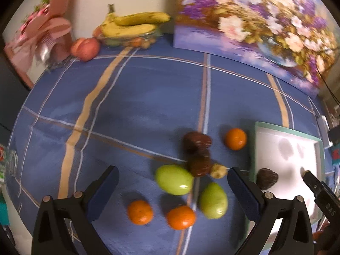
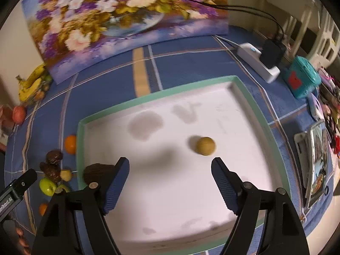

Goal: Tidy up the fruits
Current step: 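Withdraw both open tools from the tray back toward the fruit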

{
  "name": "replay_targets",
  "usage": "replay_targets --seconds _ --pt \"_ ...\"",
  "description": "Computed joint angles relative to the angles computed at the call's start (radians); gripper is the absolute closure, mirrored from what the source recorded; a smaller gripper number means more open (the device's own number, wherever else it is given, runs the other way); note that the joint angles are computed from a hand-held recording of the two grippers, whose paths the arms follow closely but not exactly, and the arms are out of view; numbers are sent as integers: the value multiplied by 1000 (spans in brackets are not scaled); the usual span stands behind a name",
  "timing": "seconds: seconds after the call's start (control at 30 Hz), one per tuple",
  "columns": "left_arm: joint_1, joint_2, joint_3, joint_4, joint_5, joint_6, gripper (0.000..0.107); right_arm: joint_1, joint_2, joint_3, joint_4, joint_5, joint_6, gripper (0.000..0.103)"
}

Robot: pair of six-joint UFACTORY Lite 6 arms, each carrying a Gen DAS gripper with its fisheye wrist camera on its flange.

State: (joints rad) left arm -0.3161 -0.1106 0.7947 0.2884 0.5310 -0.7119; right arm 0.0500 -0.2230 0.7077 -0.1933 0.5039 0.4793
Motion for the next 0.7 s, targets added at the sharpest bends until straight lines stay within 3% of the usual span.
replay_targets --seconds 0.07,0.1,0.57,0.7 --pt "43 -34 -36 -27 -12 32 4 39 0 2 -19 -7 33 9" --pt "62 -49 -47 -39 -13 47 4 55 -3 0 -28 -11 49 8" --pt "256 -216 -132 -214 7 319 4 323 -31 6 -161 -95 294 7" --pt "332 -268 -154 -309 7 432 4 368 -34 21 -114 -105 267 7"
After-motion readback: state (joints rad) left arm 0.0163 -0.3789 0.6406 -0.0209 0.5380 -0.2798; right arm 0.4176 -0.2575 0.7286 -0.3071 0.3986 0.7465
